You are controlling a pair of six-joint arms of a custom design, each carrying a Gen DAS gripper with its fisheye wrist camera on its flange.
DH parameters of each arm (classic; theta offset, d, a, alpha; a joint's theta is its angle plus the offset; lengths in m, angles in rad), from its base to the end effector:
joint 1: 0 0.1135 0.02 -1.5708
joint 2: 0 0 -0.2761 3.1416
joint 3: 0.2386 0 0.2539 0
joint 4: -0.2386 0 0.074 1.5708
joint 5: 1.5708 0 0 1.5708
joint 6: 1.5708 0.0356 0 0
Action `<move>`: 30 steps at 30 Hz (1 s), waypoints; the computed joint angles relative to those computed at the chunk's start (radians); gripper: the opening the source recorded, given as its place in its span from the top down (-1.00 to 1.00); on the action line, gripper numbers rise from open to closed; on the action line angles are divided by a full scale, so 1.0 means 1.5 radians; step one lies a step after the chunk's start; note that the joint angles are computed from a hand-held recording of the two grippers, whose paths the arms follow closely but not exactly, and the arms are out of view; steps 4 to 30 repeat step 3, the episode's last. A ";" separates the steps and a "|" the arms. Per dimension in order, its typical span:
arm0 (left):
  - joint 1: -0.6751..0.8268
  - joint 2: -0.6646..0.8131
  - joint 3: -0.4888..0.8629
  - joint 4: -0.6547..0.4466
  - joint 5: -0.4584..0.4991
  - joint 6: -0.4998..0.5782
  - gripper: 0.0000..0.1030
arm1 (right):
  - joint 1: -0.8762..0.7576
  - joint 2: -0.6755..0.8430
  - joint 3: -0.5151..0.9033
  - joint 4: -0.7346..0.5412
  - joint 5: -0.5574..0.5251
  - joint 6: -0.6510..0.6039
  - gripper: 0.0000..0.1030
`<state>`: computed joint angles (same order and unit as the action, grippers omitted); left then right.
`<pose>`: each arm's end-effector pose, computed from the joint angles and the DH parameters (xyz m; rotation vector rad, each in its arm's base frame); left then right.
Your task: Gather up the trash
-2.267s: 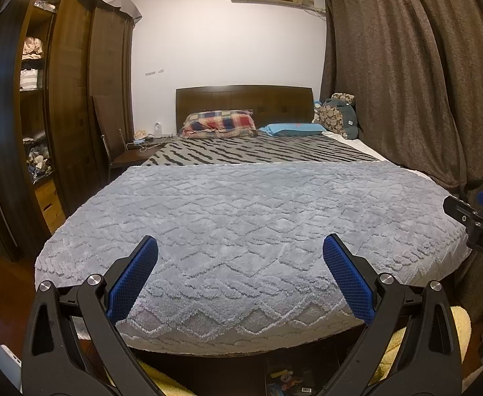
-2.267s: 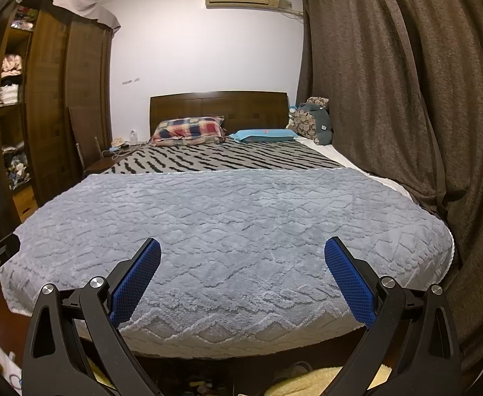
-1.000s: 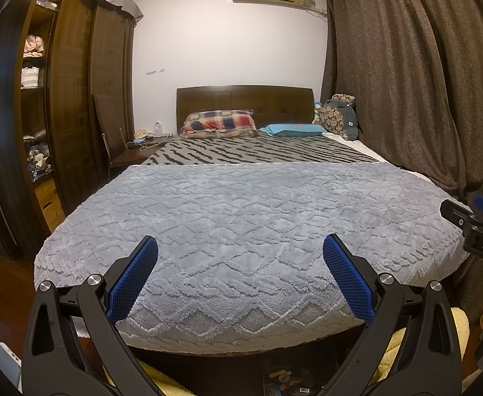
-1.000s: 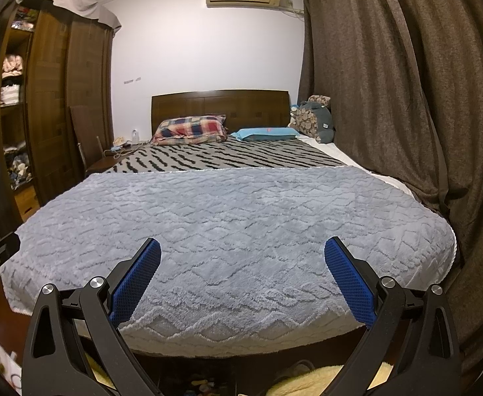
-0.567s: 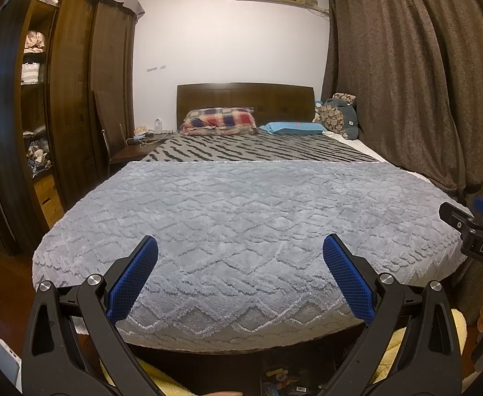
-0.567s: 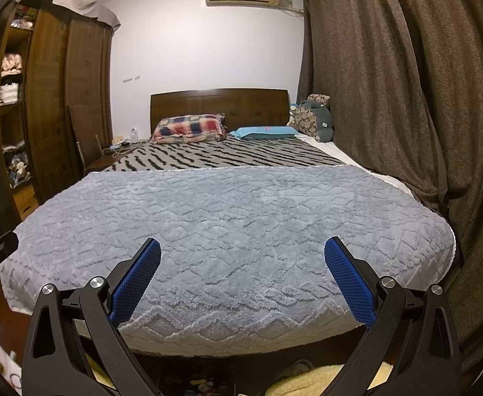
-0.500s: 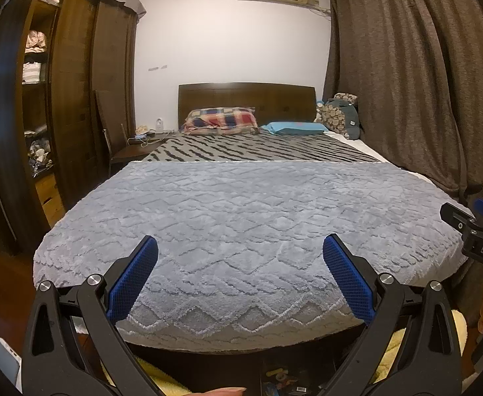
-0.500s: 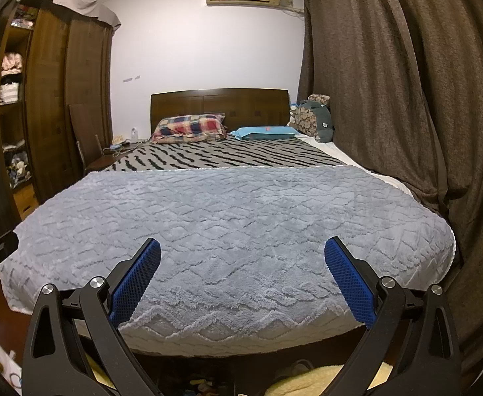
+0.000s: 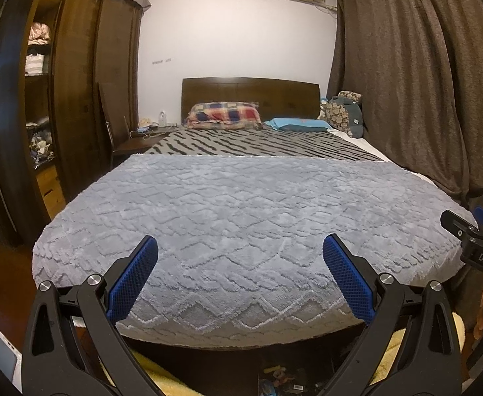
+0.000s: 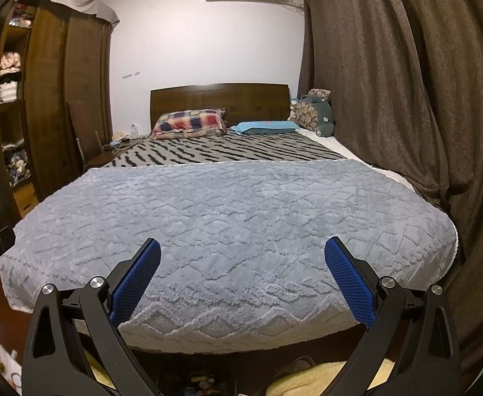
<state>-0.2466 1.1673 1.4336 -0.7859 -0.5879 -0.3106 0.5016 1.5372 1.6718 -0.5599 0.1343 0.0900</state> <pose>0.2218 -0.0355 0.4388 -0.4100 1.9638 0.2599 0.3063 0.1625 0.4369 -0.3236 1.9742 0.2471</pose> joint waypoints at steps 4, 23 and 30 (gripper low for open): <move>-0.001 -0.003 -0.003 0.002 -0.006 0.002 -0.84 | -0.001 -0.001 -0.002 0.002 -0.001 -0.001 -0.93; -0.001 -0.003 -0.003 0.002 -0.006 0.002 -0.84 | -0.001 -0.001 -0.002 0.002 -0.001 -0.001 -0.93; -0.001 -0.003 -0.003 0.002 -0.006 0.002 -0.84 | -0.001 -0.001 -0.002 0.002 -0.001 -0.001 -0.93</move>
